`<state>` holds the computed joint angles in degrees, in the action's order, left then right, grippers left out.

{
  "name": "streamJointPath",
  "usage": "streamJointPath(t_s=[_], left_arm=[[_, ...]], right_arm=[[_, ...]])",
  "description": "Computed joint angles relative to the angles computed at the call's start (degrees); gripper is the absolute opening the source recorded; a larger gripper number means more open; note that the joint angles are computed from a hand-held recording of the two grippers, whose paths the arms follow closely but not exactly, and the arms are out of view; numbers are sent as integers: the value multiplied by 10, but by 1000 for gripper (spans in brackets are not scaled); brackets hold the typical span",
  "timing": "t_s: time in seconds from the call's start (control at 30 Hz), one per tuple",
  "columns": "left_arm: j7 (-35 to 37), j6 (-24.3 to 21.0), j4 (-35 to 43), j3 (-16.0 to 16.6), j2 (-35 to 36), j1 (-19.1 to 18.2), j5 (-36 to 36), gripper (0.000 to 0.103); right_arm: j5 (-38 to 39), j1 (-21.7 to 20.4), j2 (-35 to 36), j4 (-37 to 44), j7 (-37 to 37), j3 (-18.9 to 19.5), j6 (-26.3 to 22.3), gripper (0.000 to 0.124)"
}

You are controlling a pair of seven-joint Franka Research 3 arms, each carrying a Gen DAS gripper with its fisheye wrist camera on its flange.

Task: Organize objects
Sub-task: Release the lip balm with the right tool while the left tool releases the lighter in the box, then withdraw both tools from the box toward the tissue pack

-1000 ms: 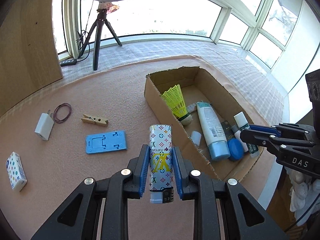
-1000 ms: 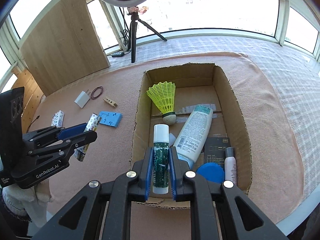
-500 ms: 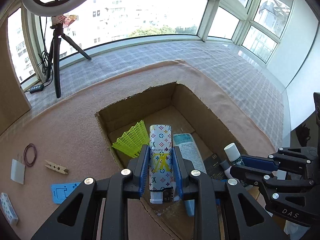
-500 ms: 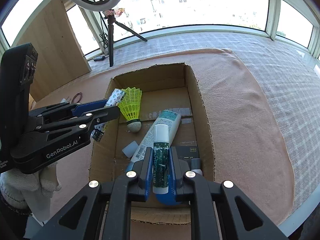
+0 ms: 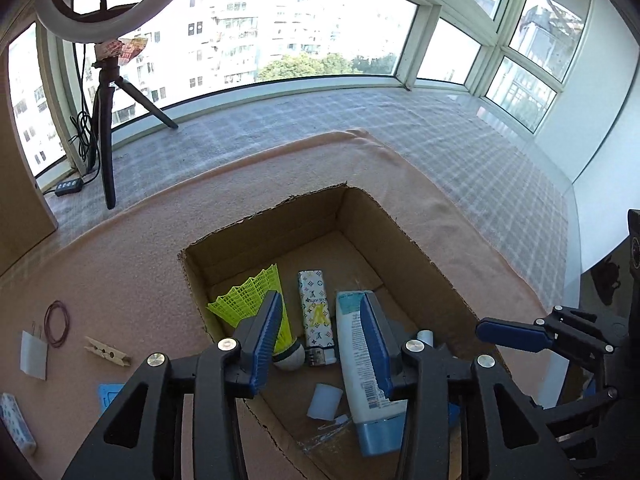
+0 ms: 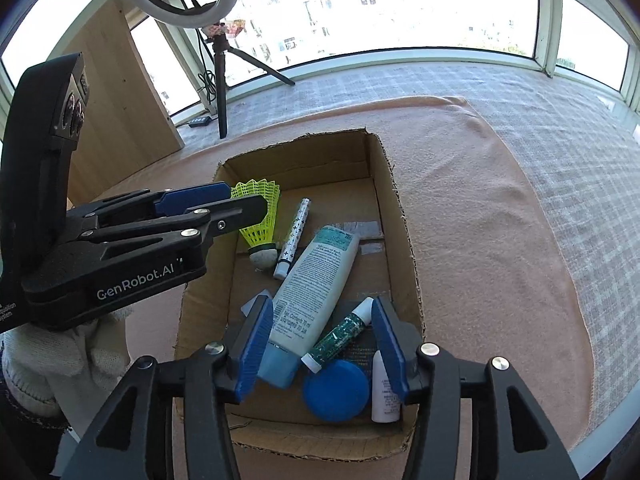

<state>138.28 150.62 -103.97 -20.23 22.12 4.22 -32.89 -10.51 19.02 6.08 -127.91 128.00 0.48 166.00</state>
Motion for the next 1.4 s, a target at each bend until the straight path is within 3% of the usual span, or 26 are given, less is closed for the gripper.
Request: streamJointPath(t_s=[0.3,0.8,1.13,1.4], left_arm=[[40,-6,-39,9,-39,21,-41,44],[104,-54,-106,92,-104,57,-104,44],[104,-72,-91,145,-93,121,-116,44],[68,-84,-40,156,-46,183,-95,54]], right_arm=[[30,8,4,8,-12,12,3,51],[39,66,47,70,-6,22,-2,54],[109,97,149,218,-80,44,-42,54],[181,107,267,401,-166,68,-111,54]])
